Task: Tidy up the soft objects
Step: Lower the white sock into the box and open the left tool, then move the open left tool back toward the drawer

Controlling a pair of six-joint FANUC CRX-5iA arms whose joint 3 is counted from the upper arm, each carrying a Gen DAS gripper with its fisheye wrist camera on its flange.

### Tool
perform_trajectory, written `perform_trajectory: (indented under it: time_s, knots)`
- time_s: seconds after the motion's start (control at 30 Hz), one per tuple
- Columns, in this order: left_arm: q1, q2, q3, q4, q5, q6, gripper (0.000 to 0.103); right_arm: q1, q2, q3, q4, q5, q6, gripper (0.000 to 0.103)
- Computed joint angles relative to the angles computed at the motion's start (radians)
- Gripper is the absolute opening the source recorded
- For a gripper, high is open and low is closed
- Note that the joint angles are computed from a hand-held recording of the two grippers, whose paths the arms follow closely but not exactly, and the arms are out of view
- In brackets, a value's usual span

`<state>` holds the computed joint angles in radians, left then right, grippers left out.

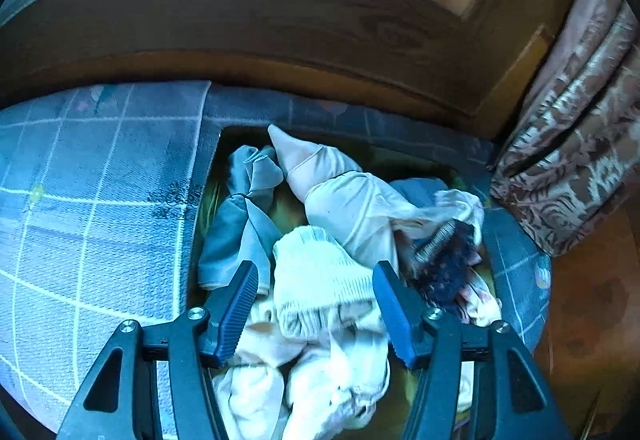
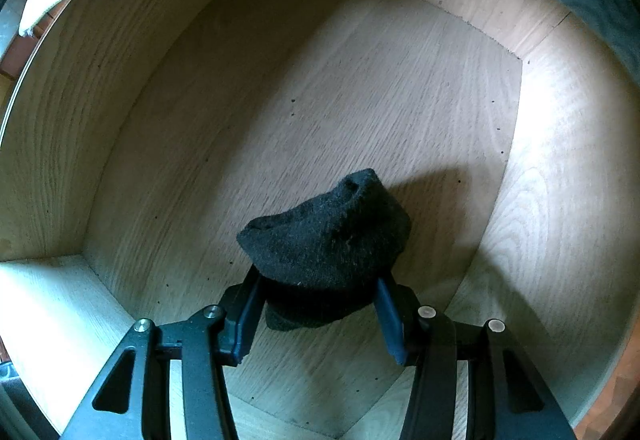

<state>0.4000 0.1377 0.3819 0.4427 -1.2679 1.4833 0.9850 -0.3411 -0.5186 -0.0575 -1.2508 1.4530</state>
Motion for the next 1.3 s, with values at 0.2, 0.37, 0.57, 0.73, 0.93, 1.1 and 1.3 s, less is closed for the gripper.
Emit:
perform_trajectory:
  time_s: [0.2, 0.37, 0.57, 0.73, 0.93, 1.1, 1.3]
  knots:
    - [0.025, -0.156, -0.173, 0.012, 0.040, -0.116, 0.060, 0.002, -0.001, -0.006, 0.002, 0.001, -0.002, 0.052]
    - [0.069, -0.302, -0.350, 0.040, 0.052, -0.163, 0.060, 0.012, 0.001, -0.030, 0.002, 0.025, -0.008, 0.052]
    - [0.110, -0.439, -0.518, 0.042, 0.012, -0.165, 0.060, 0.013, 0.002, -0.027, 0.004, 0.017, -0.008, 0.052]
    - [0.126, -0.514, -0.609, 0.029, -0.023, -0.168, 0.060, 0.032, -0.003, -0.043, 0.017, 0.025, -0.020, 0.052]
    - [0.127, -0.575, -0.684, 0.037, -0.054, -0.171, 0.060, 0.036, -0.006, -0.050, 0.019, 0.029, -0.024, 0.052]
    - [0.115, -0.607, -0.727, 0.035, -0.080, -0.169, 0.060, 0.036, -0.008, -0.044, 0.020, 0.021, -0.024, 0.052]
    - [0.095, -0.629, -0.752, 0.030, -0.096, -0.178, 0.060, 0.045, -0.013, -0.050, 0.026, 0.020, -0.032, 0.052]
